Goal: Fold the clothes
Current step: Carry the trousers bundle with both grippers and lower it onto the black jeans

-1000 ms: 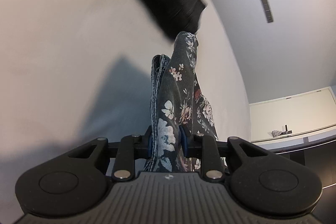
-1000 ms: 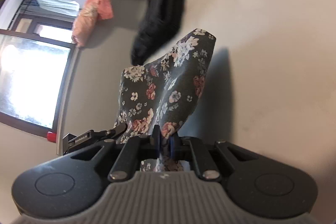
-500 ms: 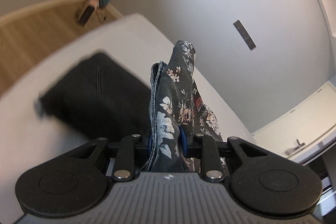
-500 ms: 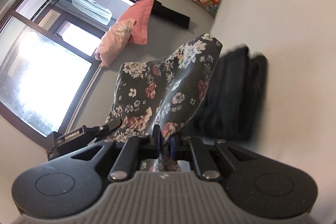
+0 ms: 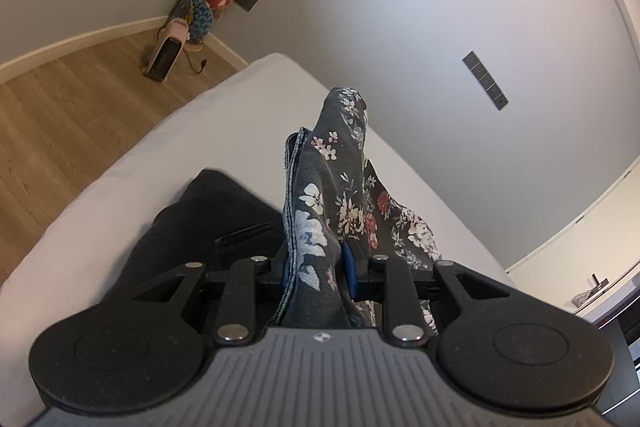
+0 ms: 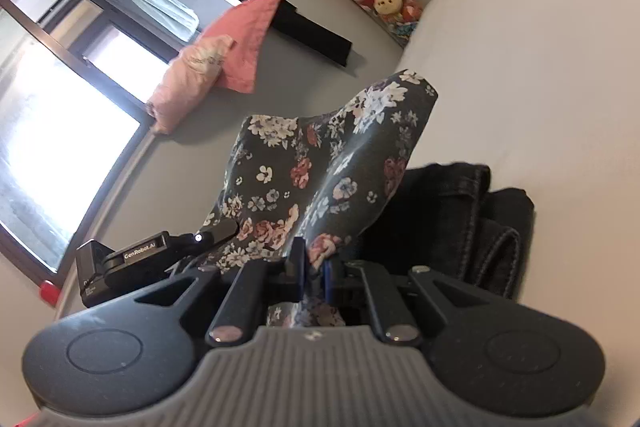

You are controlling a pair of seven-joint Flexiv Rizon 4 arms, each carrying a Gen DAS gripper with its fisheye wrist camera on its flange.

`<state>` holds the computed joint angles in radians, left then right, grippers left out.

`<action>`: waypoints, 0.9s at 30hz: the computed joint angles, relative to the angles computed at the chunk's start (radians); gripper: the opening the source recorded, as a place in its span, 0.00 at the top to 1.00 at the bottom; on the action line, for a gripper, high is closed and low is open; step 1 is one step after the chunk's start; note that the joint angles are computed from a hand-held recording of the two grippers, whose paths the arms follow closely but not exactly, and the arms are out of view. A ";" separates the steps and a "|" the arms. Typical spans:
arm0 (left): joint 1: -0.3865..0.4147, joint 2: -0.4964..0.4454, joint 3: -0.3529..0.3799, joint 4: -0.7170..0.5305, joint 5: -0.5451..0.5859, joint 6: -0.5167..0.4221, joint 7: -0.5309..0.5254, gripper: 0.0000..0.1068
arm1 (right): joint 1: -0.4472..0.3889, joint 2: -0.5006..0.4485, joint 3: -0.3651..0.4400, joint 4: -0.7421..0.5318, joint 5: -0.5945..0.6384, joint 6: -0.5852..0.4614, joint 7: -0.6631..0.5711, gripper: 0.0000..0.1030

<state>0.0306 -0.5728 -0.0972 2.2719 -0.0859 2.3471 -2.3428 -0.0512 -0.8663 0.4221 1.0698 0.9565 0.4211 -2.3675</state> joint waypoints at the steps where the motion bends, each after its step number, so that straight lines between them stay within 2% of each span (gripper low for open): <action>1: 0.008 -0.019 -0.003 -0.003 0.008 0.008 -0.008 0.73 | 0.011 -0.002 -0.007 0.005 -0.008 0.015 -0.007 0.90; 4: 0.002 -0.067 0.003 -0.005 -0.012 0.030 -0.021 0.72 | 0.034 -0.018 -0.020 0.014 -0.030 0.055 0.001 0.90; 6: -0.002 -0.077 0.008 -0.007 -0.022 0.031 -0.014 0.67 | 0.042 -0.026 -0.024 0.017 -0.046 0.075 0.008 0.88; 7: -0.012 -0.074 0.012 -0.005 -0.044 0.024 -0.012 0.65 | 0.046 -0.027 -0.024 0.017 -0.057 0.083 0.002 0.85; 8: -0.034 -0.056 0.024 0.001 -0.079 -0.008 0.009 0.59 | 0.051 -0.028 -0.024 0.018 -0.069 0.092 -0.005 0.81; 9: -0.063 -0.034 0.040 0.006 -0.123 -0.047 0.038 0.53 | 0.059 -0.017 -0.028 0.032 -0.083 0.120 -0.017 0.72; 10: -0.104 -0.006 0.067 0.016 -0.173 -0.088 0.083 0.51 | 0.059 -0.002 -0.027 0.050 -0.093 0.146 -0.043 0.68; 12: -0.214 0.047 0.137 0.042 -0.311 -0.146 0.183 0.50 | 0.062 0.032 -0.026 0.091 -0.112 0.217 -0.110 0.67; 15: -0.415 0.096 0.227 0.078 -0.587 -0.129 0.353 0.50 | 0.037 0.076 -0.002 0.149 -0.104 0.326 -0.271 0.67; 17: -0.530 0.106 0.250 0.078 -0.776 -0.089 0.498 0.51 | 0.034 0.088 0.010 0.154 -0.095 0.357 -0.303 0.68; 18: -0.551 0.113 0.247 0.076 -0.800 -0.085 0.534 0.59 | 0.032 0.091 0.016 0.155 -0.087 0.361 -0.301 0.68; 20: -0.549 0.130 0.218 0.077 -0.789 -0.083 0.580 0.64 | 0.027 0.103 0.027 0.171 -0.077 0.365 -0.328 0.68; 21: -0.572 0.128 0.211 0.065 -0.835 -0.091 0.645 0.66 | 0.029 0.115 0.031 0.193 -0.072 0.387 -0.357 0.68; 23: -0.644 0.105 0.201 0.020 -1.035 -0.110 0.818 0.72 | 0.059 0.139 0.026 0.241 -0.079 0.467 -0.412 0.68; 25: -0.683 0.075 0.171 -0.027 -1.219 -0.108 0.966 0.74 | 0.082 0.145 0.025 0.273 -0.089 0.535 -0.449 0.68; 27: -0.670 0.053 0.138 -0.052 -1.289 -0.111 1.038 0.76 | 0.107 0.140 0.023 0.295 -0.108 0.608 -0.479 0.70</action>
<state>-0.6398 -0.5201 0.0407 2.2200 -1.3750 2.2364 -1.3050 0.0562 -0.7260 0.4452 1.3653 0.8490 1.0291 -2.8462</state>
